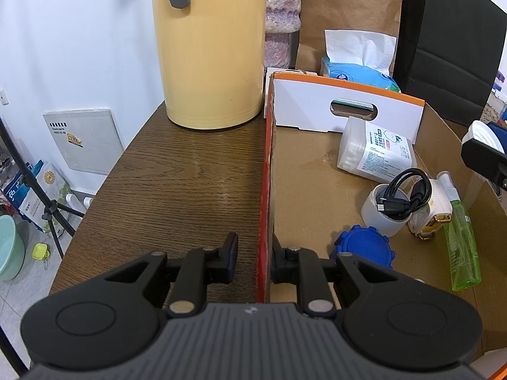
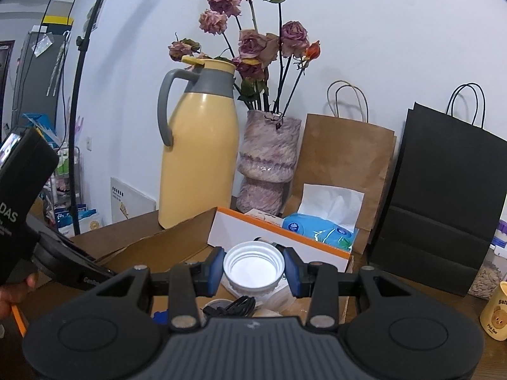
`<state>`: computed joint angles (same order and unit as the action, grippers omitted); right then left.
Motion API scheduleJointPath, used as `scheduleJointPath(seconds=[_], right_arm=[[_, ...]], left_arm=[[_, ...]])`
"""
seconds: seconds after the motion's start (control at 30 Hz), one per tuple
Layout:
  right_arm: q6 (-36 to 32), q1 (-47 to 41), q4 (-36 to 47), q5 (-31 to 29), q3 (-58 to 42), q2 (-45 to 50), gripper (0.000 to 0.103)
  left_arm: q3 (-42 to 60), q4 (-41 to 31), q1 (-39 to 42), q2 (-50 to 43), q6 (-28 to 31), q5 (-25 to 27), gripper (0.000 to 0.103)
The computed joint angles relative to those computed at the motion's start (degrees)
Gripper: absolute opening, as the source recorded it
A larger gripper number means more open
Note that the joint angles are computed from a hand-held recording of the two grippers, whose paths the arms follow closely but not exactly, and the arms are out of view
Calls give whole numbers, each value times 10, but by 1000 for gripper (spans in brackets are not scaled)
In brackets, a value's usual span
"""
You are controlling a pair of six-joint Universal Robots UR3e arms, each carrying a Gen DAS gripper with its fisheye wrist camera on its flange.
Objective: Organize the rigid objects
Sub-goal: 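Lower the white container beside the spray bottle and open the right gripper, then move the right gripper to the braided black cable and grasp it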
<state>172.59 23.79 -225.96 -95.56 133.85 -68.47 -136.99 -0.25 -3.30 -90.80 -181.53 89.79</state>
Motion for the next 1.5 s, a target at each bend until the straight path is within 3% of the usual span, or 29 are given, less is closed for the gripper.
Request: scheduleJointPath(seconds=[0.1,0.17,0.27,0.33,0.93,1.23,1.5], right_arm=[[3,3,0,-9,-2,2,46],[4,6,-7,-18,-3,7,71],[3,15,-17,-39,-10,16,93],[0,18,-20,-46,-12,19,102],[-6,2,-62,-50,16,3,103],[15,-138,-110,9,114,-61,103],[5,-274,-147,90,173,-36,103]], left_arm=[[0,1,-1,-1,0,1,20],[1,0,-1,-1,-1,1,20],[0,0,0,0,0,1,20],[0,0,-1,0,0,1,20],[0,-1,0,1,1,1,20],[0,0,0,0,1,0,20],[-1,0,2,1,2,-1,20]])
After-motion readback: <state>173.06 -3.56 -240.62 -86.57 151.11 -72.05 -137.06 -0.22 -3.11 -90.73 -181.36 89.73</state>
